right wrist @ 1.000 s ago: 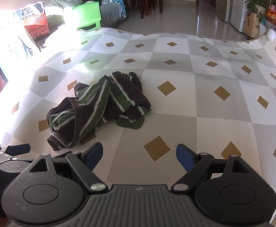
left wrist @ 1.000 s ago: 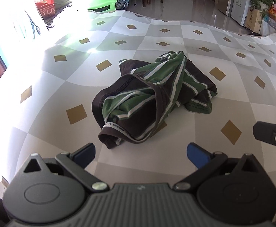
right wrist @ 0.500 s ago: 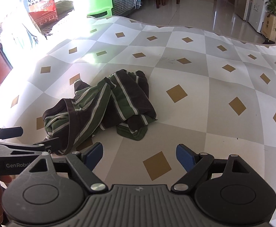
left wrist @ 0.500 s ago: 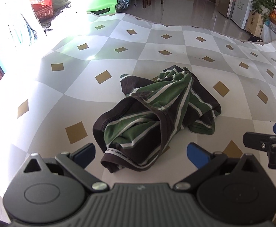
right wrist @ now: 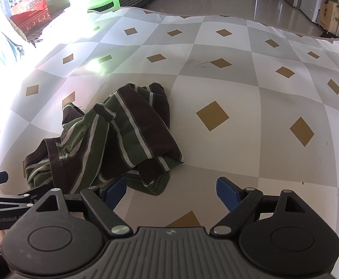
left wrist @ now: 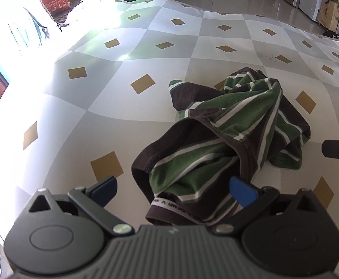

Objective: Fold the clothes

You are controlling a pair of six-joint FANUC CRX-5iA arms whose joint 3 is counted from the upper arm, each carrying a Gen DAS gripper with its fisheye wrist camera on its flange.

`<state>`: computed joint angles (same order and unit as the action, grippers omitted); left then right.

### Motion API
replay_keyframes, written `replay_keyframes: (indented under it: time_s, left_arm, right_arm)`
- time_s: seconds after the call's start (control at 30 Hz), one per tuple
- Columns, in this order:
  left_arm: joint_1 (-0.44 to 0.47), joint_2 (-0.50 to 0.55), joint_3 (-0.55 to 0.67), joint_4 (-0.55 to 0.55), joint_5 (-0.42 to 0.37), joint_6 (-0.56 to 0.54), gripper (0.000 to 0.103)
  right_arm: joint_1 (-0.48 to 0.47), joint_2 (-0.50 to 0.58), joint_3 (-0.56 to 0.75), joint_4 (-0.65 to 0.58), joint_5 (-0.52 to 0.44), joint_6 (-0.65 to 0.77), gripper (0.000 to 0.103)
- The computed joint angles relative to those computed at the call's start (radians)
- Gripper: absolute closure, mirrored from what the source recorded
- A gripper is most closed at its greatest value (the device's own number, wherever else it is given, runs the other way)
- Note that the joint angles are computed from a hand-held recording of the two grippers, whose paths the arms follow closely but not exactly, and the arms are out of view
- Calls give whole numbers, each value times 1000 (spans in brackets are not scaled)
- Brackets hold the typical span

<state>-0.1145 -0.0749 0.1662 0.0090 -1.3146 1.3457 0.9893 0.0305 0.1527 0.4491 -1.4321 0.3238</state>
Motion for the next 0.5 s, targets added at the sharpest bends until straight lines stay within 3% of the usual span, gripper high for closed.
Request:
replay_keyframes:
  time_s: [0.5]
  left_arm:
    - [-15,55,-21,7,34,16,0]
  right_arm:
    - [-73,48,14,-42,114,61,18]
